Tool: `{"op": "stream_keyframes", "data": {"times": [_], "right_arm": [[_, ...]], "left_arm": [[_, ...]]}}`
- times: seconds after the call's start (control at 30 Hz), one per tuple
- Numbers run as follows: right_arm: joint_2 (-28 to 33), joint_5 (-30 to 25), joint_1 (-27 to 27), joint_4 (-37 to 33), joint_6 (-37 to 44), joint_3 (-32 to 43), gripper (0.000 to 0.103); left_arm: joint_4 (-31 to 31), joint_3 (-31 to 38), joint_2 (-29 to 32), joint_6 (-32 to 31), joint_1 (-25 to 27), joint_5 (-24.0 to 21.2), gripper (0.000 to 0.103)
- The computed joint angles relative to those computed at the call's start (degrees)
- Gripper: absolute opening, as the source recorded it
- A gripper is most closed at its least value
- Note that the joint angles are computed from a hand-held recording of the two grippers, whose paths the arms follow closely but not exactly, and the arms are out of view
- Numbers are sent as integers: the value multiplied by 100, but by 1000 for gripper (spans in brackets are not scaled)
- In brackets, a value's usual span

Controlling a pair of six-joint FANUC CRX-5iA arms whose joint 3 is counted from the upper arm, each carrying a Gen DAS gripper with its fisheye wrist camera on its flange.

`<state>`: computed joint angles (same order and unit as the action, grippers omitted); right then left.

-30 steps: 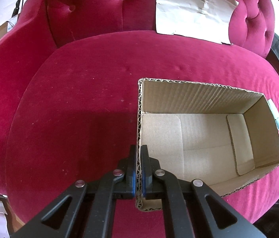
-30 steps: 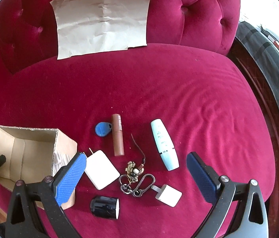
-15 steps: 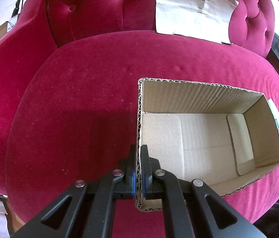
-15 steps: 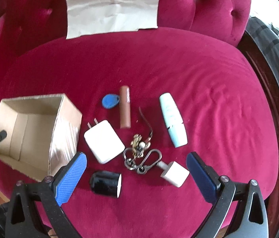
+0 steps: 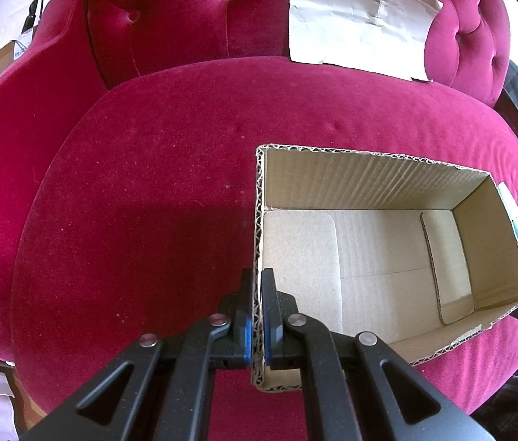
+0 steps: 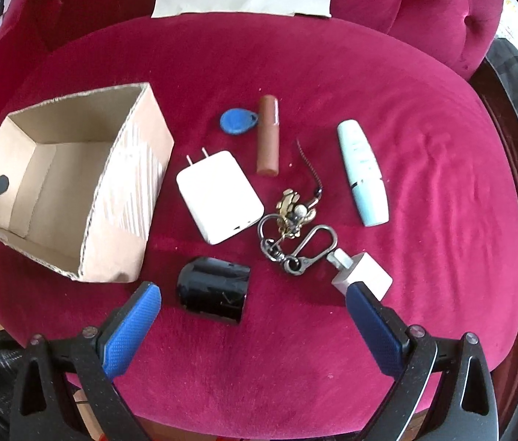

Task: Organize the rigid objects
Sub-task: 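Reach the right gripper to the black cylinder and grasp it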

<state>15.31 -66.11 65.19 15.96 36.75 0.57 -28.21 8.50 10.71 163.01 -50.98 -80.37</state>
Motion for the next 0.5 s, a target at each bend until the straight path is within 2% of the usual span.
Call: {"op": "stream_keyframes", "data": {"times": [0.17, 0.3, 0.37, 0.43, 0.47, 0.5], "right_arm": [[-14, 76, -25, -86, -81, -21, 101], [6, 125, -6, -80, -84, -52, 92], [69, 77, -10, -171, -182, 17, 84], [72, 148, -35, -314, -87, 33, 54], [62, 191, -50, -392, -43, 32, 47], [44, 225, -59, -448, -41, 21, 47]], "left_arm": [[-1, 7, 6, -7, 1, -9, 3], [0, 7, 5, 5, -1, -1, 3], [0, -1, 0, 10, 0, 8, 4], [4, -4, -1, 4, 4, 8, 3], [5, -2, 0, 3, 5, 6, 3], [4, -6, -4, 0, 6, 8, 3]]}}
